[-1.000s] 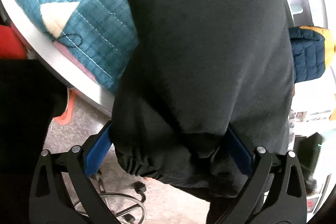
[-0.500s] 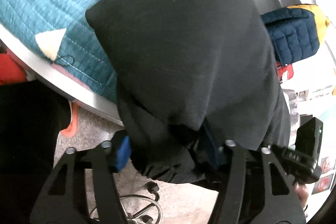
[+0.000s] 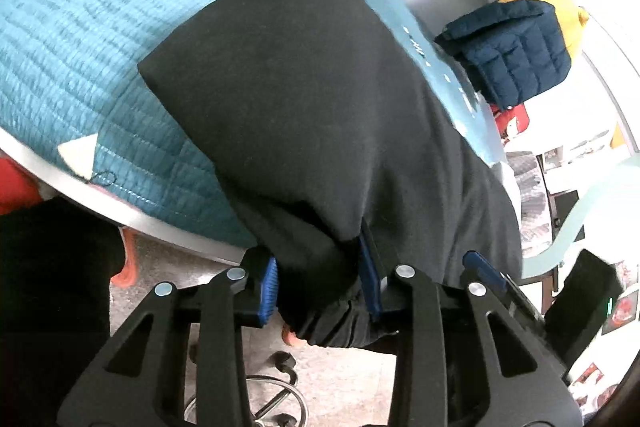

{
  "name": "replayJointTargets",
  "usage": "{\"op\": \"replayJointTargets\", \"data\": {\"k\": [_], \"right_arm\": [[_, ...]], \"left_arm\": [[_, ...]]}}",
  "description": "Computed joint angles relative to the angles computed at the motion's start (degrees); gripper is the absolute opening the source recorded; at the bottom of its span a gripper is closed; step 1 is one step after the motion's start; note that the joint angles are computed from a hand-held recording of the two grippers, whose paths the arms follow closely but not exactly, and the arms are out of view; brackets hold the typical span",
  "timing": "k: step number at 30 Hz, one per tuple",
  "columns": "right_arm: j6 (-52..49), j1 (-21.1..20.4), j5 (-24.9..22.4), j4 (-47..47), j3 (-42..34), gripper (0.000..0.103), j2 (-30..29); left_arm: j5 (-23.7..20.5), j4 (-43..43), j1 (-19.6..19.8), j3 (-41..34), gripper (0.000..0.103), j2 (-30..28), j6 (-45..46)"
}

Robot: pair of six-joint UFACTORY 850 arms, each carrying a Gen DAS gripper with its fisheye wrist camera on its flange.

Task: Fold large clothes

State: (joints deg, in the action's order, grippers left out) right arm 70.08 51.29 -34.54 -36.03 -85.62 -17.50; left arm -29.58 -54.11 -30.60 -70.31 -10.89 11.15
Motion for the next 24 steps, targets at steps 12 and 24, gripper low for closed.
{"op": "replayJointTargets", "data": {"k": [12,24], "right_arm": [[-7.17,8.28,-9.97,-25.83,-8.88,0.086,-11.30],[-7.65,5.25,-12.90,-27.21,-15.06,0.038,-17.54]], "left_arm": [[-4.41,2.72,0.91,-5.09,0.033,-1.44,-0.51],[-6.24,4.92,0.48,-8.14,0.035,-3.68,-2.55]]}}
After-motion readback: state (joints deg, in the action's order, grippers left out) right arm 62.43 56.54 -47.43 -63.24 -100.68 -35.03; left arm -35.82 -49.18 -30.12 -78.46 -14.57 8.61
